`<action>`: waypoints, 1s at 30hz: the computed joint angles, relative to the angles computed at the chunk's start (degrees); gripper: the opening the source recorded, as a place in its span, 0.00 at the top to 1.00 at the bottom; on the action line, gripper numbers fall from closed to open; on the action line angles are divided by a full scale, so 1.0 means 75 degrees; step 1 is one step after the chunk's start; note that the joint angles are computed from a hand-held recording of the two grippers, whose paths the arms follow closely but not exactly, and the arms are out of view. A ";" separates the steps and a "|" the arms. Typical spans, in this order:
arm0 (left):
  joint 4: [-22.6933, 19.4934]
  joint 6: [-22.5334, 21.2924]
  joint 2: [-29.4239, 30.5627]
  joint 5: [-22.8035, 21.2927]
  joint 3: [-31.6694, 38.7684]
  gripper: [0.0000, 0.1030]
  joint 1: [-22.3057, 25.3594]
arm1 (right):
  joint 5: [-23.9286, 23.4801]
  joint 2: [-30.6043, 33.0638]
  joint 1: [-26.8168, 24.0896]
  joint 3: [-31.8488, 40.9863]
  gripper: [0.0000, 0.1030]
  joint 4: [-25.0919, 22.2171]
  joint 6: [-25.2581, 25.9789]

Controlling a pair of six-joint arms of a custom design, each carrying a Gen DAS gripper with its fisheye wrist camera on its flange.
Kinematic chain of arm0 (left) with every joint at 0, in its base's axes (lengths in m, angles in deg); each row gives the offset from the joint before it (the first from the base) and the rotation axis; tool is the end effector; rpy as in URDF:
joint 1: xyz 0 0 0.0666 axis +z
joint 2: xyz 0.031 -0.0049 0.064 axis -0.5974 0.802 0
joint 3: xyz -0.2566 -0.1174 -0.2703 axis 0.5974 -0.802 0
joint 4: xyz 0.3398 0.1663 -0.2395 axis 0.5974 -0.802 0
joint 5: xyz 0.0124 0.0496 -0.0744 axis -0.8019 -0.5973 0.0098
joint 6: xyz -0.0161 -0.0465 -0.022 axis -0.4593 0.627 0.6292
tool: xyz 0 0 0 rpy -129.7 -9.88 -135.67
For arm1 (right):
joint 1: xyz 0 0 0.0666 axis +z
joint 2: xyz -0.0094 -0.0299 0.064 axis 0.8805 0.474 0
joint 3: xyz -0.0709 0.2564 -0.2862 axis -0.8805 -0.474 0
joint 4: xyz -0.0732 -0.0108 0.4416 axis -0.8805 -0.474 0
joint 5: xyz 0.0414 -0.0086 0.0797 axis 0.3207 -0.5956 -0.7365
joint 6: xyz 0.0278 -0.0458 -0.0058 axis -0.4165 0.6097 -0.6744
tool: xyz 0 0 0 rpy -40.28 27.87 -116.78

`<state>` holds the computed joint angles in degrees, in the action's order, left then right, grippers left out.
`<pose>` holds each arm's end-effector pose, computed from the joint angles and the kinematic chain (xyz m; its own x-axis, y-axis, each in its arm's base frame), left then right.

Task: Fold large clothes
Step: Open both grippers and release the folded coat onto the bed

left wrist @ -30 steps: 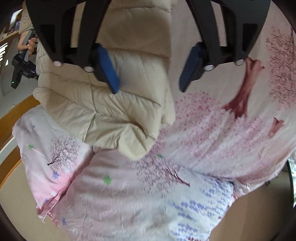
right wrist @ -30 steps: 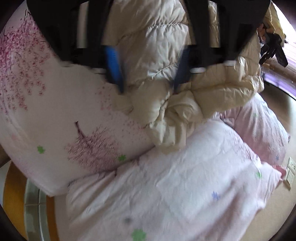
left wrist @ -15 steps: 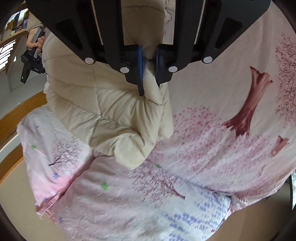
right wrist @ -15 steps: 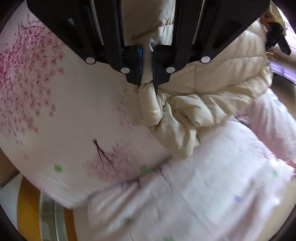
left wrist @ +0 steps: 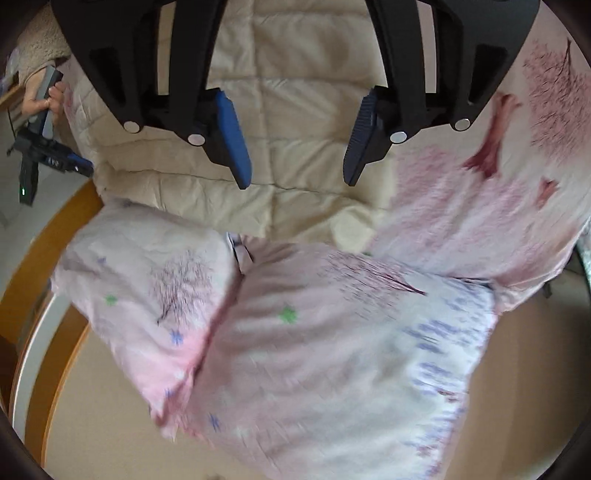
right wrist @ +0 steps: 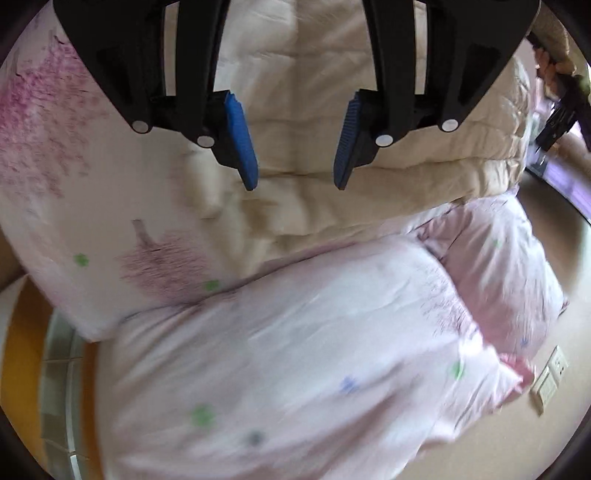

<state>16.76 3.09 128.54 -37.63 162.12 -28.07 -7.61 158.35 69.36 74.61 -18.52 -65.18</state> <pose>0.5031 0.0673 0.4507 -0.6239 -0.3511 -0.6981 -0.1387 0.9289 -0.3433 0.6416 0.0932 0.4715 -0.8859 0.1947 -0.4210 0.0495 0.9421 0.3316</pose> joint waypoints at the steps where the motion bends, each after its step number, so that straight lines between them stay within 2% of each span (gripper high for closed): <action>1: -0.0245 0.0097 0.0328 0.0026 0.0300 0.49 -0.0071 | 0.0043 0.0219 0.0025 0.0237 0.57 -0.0166 -0.0071; 4: -0.0940 0.0525 0.1215 0.0077 0.1047 0.49 -0.0111 | 0.0379 0.1071 -0.0006 0.1146 0.57 -0.0970 -0.0373; 6: -0.1178 0.0786 0.1589 0.0084 0.1329 0.49 -0.0075 | 0.0411 0.1590 -0.0089 0.1631 0.57 -0.1605 -0.0621; 8: -0.1319 0.0905 0.1838 0.0116 0.1516 0.50 -0.0036 | 0.0293 0.1753 -0.0122 0.1759 0.58 -0.1861 -0.0656; 10: -0.1316 0.0990 0.1757 0.0259 0.1438 0.50 -0.0003 | 0.0256 0.1606 -0.0126 0.1666 0.58 -0.1857 -0.0493; 12: -0.1177 0.0931 0.1450 0.0477 0.1161 0.50 0.0017 | 0.0090 0.1013 -0.0132 0.1090 0.58 -0.1547 -0.0211; 15: -0.0952 0.0774 0.0724 0.0749 0.0546 0.50 0.0028 | -0.0489 -0.0052 -0.0260 0.0000 0.57 -0.0848 0.0034; 17: -0.0806 0.0607 0.0180 0.0933 0.0082 0.49 -0.0005 | -0.0779 -0.0518 -0.0329 -0.0455 0.57 -0.0681 0.0124; 19: -0.0790 0.0385 -0.0180 0.0867 -0.0215 0.46 -0.0078 | -0.0945 -0.0831 -0.0403 -0.0787 0.57 -0.0629 0.0264; 23: -0.1004 0.0378 -0.0079 0.0641 -0.0327 0.44 -0.0176 | -0.0723 -0.0551 -0.0281 -0.0841 0.55 -0.1088 0.0234; 25: -0.0996 0.0444 0.0005 0.0653 -0.0373 0.44 -0.0161 | -0.0863 -0.0408 -0.0271 -0.0903 0.54 -0.1100 0.0189; 27: -0.1003 0.0426 -0.0001 0.0516 -0.0404 0.44 -0.0215 | -0.0709 -0.0375 -0.0218 -0.0853 0.53 -0.1141 0.0154; 28: -0.1018 0.0451 -0.0057 0.0524 -0.0427 0.44 -0.0205 | -0.0644 -0.0421 -0.0201 -0.0797 0.52 -0.1209 0.0126; 30: -0.0942 0.0531 -0.0347 0.0842 -0.0600 0.44 -0.0087 | -0.0785 -0.0644 -0.0251 -0.0889 0.43 -0.1082 0.0034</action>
<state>9.69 7.07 125.94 -31.31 157.62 -28.72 -13.49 153.52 67.48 67.94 -26.64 -64.92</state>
